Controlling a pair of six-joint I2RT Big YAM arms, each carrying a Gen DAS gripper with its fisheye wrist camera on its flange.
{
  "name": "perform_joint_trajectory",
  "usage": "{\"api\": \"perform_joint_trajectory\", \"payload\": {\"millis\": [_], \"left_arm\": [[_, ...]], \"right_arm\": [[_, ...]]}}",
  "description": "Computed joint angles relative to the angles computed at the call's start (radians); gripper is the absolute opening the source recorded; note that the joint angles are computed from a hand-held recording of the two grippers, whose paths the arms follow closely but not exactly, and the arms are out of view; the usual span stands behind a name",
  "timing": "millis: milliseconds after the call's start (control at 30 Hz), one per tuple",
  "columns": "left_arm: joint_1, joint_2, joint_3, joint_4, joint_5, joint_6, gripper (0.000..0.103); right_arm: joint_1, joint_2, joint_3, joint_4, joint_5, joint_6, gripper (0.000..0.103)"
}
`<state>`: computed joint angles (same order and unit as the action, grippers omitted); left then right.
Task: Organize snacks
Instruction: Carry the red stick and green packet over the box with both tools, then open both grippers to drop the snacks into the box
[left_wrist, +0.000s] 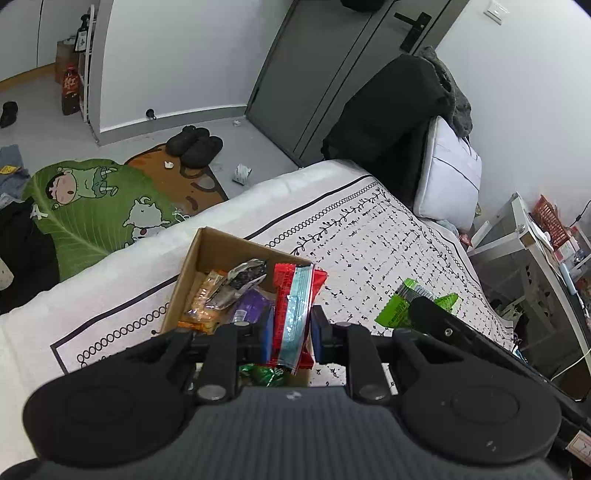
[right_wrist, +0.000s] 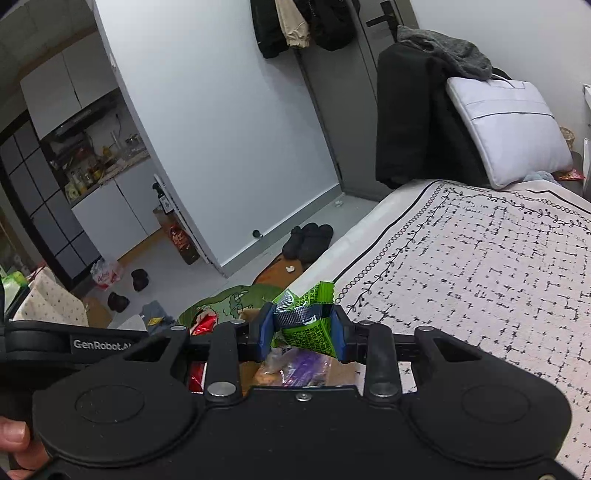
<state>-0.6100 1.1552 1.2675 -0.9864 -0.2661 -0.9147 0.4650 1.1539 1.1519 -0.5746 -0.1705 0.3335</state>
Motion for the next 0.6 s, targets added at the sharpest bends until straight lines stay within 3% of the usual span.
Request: {"api": "perform_joint_trajectory", "payload": {"millis": [400, 600], "left_arm": [[0.081, -0.053, -0.105, 0.070, 0.136, -0.002, 0.025], [0.098, -0.068, -0.118, 0.070, 0.141, -0.006, 0.031]], "right_arm": [[0.067, 0.036, 0.015, -0.028, 0.066, 0.022, 0.032], [0.090, 0.055, 0.029, -0.047, 0.082, 0.044, 0.032]]}}
